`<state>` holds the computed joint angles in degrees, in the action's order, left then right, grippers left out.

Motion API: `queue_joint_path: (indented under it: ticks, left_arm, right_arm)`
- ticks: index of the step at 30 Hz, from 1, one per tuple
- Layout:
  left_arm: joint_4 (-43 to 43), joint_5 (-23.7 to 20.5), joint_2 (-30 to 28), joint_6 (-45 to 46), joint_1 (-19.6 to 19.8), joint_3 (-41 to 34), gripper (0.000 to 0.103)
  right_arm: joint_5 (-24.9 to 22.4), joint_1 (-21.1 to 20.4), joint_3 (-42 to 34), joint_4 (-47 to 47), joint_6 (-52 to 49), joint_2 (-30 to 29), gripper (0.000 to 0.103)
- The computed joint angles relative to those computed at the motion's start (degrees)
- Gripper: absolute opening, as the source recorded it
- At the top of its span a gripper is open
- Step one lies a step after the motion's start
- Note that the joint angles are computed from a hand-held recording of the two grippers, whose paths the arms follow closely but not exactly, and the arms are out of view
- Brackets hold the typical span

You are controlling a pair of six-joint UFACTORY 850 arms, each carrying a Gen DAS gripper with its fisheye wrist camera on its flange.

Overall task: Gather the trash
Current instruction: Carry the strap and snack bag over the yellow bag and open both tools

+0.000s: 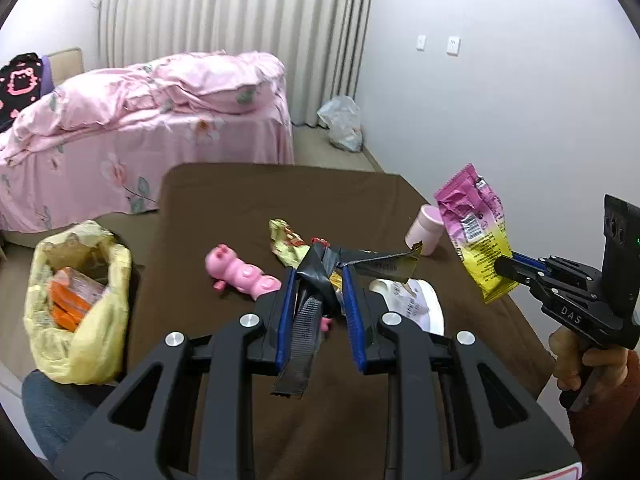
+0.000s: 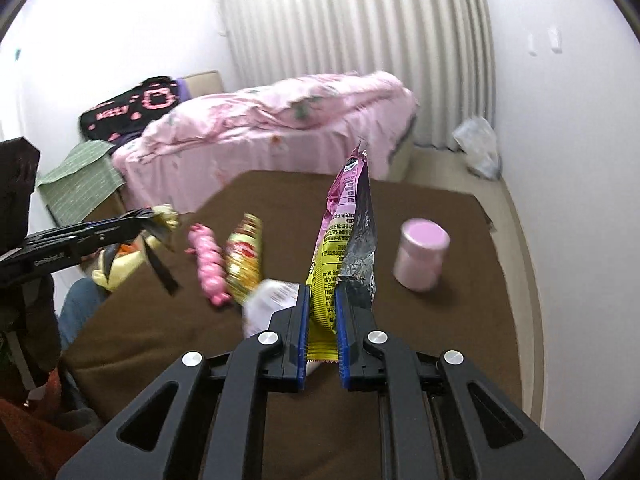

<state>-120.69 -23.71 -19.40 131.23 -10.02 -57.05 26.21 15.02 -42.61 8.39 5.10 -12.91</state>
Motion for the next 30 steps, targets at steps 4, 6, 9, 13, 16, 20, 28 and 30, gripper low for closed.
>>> queue_joint_path:
  ticks: [4, 6, 9, 13, 16, 20, 28, 30]
  left_arm:
    - [-2.39, -1.26, 1.40, 1.78, 2.26, 0.95, 0.022]
    - [-3.12, -1.84, 1.69, 1.66, 3.97, 0.82, 0.022]
    - [-5.77, -1.72, 1.48, 2.51, 6.83, -0.30, 0.022]
    - [-6.81, -0.76, 0.35, 1.53, 11.04, -2.33, 0.022]
    - [-7.57, -0.25, -1.16, 1.03, 13.76, -4.10, 0.022]
    - [-9.25, -1.23, -3.77, -0.14, 17.59, -6.61, 0.022]
    - [-0.36, -4.96, -12.37, -15.45, 22.51, -15.60, 0.022]
    - [5.35, -5.45, -15.51, -22.20, 22.77, -18.66, 0.025]
  right_arm:
    - [-1.27, 2.46, -3.34, 0.05, -2.14, -0.43, 0.013]
    - [-2.20, 3.72, -5.79, -0.28, -3.05, -0.96, 0.013]
    - [-3.64, 5.92, -9.63, 1.91, -7.25, -2.11, 0.013]
    - [-5.39, 8.44, -13.92, 2.27, -9.78, -4.03, 0.013]
    - [-7.49, 10.01, -17.56, 1.95, -10.68, -6.04, 0.013]
    - [-10.08, 11.76, -22.35, 2.83, -13.01, -8.78, 0.013]
    - [-17.67, 14.23, -35.67, 8.22, -23.04, -17.35, 0.013]
    - [-20.01, 14.19, -39.77, 8.61, -24.64, -20.36, 0.013]
